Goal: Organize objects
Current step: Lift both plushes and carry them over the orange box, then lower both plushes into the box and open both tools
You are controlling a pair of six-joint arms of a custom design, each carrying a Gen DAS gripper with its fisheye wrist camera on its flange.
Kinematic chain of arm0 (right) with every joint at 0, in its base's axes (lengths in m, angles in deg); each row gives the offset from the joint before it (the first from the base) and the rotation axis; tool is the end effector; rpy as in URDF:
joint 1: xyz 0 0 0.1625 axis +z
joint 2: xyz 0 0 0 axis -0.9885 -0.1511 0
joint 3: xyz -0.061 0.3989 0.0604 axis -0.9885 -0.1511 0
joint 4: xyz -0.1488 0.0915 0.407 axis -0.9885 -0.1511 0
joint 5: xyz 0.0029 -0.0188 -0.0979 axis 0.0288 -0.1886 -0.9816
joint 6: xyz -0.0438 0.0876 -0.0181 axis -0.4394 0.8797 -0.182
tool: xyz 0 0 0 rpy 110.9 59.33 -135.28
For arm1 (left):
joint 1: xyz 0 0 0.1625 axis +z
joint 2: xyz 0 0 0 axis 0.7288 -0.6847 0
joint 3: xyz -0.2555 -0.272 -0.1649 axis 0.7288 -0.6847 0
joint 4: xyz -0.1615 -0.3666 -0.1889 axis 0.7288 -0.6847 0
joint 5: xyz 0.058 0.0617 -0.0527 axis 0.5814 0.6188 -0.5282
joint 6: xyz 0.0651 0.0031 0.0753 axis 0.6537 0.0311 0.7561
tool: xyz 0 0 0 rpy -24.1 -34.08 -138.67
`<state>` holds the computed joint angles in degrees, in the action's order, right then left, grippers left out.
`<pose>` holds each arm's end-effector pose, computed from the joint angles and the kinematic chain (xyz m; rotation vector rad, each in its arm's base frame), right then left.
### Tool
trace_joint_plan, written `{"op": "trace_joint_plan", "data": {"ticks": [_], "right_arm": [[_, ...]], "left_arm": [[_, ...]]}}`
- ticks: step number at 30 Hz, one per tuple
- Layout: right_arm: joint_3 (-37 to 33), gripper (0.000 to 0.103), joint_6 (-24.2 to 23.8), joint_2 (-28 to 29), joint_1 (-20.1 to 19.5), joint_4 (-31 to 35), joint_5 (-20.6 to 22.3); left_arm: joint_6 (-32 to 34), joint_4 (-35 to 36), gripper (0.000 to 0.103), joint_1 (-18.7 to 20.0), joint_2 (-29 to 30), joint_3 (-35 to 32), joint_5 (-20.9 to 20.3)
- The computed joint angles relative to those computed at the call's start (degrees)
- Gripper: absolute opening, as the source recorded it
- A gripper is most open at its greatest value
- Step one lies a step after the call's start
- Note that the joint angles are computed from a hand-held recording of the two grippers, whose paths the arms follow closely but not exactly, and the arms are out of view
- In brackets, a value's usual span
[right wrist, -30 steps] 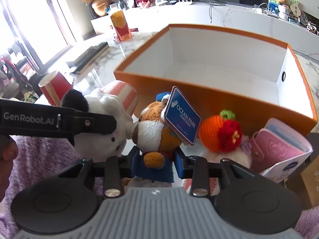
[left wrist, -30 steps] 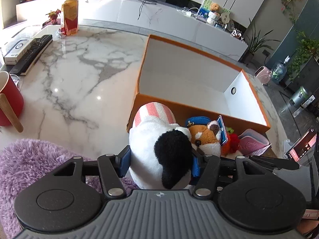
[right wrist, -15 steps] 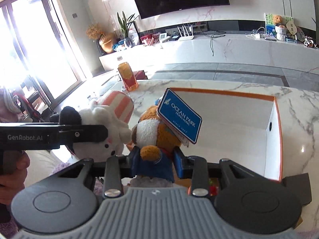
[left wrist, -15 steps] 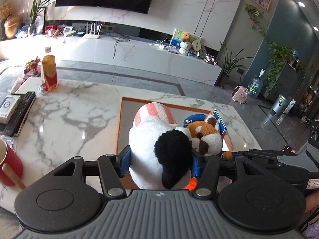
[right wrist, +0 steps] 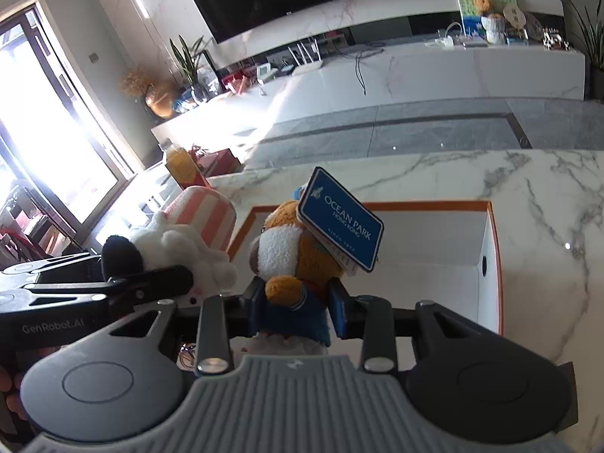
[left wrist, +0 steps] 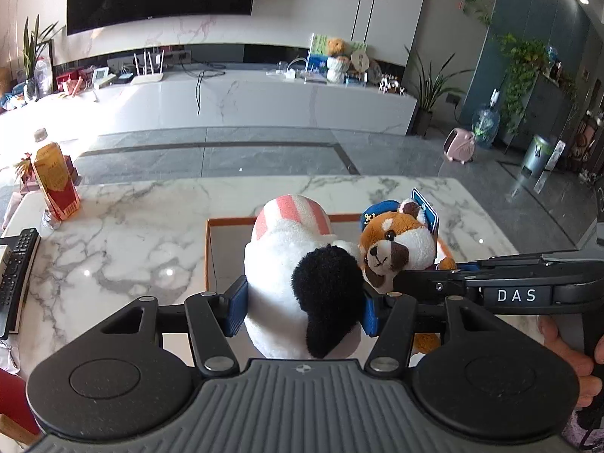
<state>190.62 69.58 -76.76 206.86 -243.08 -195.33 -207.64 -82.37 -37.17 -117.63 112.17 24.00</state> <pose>0.3479 -0.3507 0.2747 0.5009 -2.5939 0.8917 -0.3218 -0.2684 0.2999 -0.2051 2.0680 -1.1703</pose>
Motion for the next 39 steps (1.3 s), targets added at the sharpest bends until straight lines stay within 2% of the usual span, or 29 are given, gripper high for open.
{"op": "trace_joint_plan", "data": {"ticks": [4,7,13,22,28,39], "right_arm": [[-1.4,0.038,2.5,2.6,-3.5,5.5,1.1],[-1.4,0.038,4.5,3.4,-6.1,8.1,4.1],[-1.8,0.035,6.8,6.2,-8.7,9.5,5.6],[-2.8,0.035,7.8,9.1,-9.8,10.5,5.9],[-3.0,0.035,8.9,9.4,-10.5,11.4,6.5],[-3.2,0.036,9.9,9.3,-10.7,12.5,6.2]], "left_arm": [[5.2,-5.8,0.066,3.9,-0.1,2.4,-2.9],[8.8,-7.8,0.066,5.2,0.2,3.3,-5.5],[13.5,-7.1,0.067,6.9,3.1,1.9,-9.2],[16.4,-8.3,0.068,9.3,3.4,2.1,-11.1],[19.6,-6.8,0.071,10.2,6.0,0.6,-12.0],[20.8,-5.5,0.075,10.0,6.3,0.1,-10.8]]}}
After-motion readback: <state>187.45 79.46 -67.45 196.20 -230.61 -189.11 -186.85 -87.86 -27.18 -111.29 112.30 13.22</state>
